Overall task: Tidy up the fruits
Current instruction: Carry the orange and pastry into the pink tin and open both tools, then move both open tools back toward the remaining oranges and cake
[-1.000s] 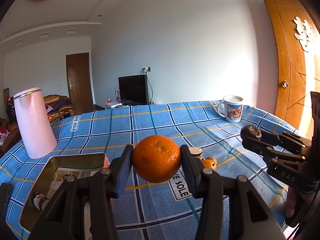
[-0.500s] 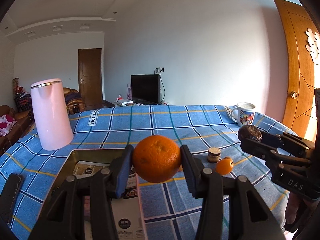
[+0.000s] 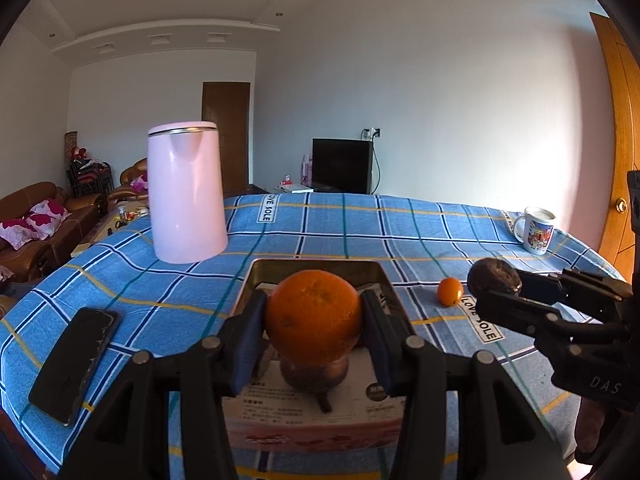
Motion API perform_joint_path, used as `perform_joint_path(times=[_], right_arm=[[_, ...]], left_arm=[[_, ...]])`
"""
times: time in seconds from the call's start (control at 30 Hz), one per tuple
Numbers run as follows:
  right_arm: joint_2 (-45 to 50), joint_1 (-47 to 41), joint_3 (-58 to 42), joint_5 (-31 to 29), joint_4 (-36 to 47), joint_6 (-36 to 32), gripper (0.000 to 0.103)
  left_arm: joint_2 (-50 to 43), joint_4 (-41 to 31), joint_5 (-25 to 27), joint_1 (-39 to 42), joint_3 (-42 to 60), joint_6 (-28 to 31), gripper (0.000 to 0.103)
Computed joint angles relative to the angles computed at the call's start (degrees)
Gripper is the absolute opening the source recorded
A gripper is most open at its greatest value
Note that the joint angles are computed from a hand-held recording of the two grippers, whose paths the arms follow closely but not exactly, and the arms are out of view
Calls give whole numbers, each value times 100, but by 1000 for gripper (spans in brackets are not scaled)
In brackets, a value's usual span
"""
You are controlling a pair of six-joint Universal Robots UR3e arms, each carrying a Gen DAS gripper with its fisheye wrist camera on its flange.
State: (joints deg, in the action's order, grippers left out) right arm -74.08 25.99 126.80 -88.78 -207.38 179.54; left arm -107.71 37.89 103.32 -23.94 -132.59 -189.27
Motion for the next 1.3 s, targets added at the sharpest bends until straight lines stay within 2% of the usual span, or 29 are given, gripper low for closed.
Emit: perform_joint_path(times=[0.43,0.67,0.73,0.8,0.87,0.97,1.1,1.17,1.23,1.3], right_arm=[[1195,506,-1944,31,1703,-121,39],[1250,546,-2024,82,2013,-90,40],[1195,549,-2005,118,2075,-102,43],[1109,554,-1896,86,1991,-111,50],[979,506,-1734,86,1878,-87,58],[617,256,-1162,227,1522,-85,60],[-126,-385,-32,331,1032,-148,62],[-535,-822,530,354,844,-202,67],[-968,-1286,1038,325,750,-247,68],[-1369,-1768,1428,372,742,-274,68]], left_arm=[[-66,288,-615,728,-668,-45,49],[-183,280,-457,589,-594,-36,50],[-200,267,-375,503,-540,-25,52],[-200,162,-173,365,-425,-35,56],[-179,156,17,221,-356,-75,69],[-93,72,214,2,-195,-56,74],[-102,-395,415,-451,386,78,76],[-167,-740,341,-662,781,192,80],[-240,-1157,128,-785,1193,208,85],[-387,-1580,-45,-922,1687,205,86]])
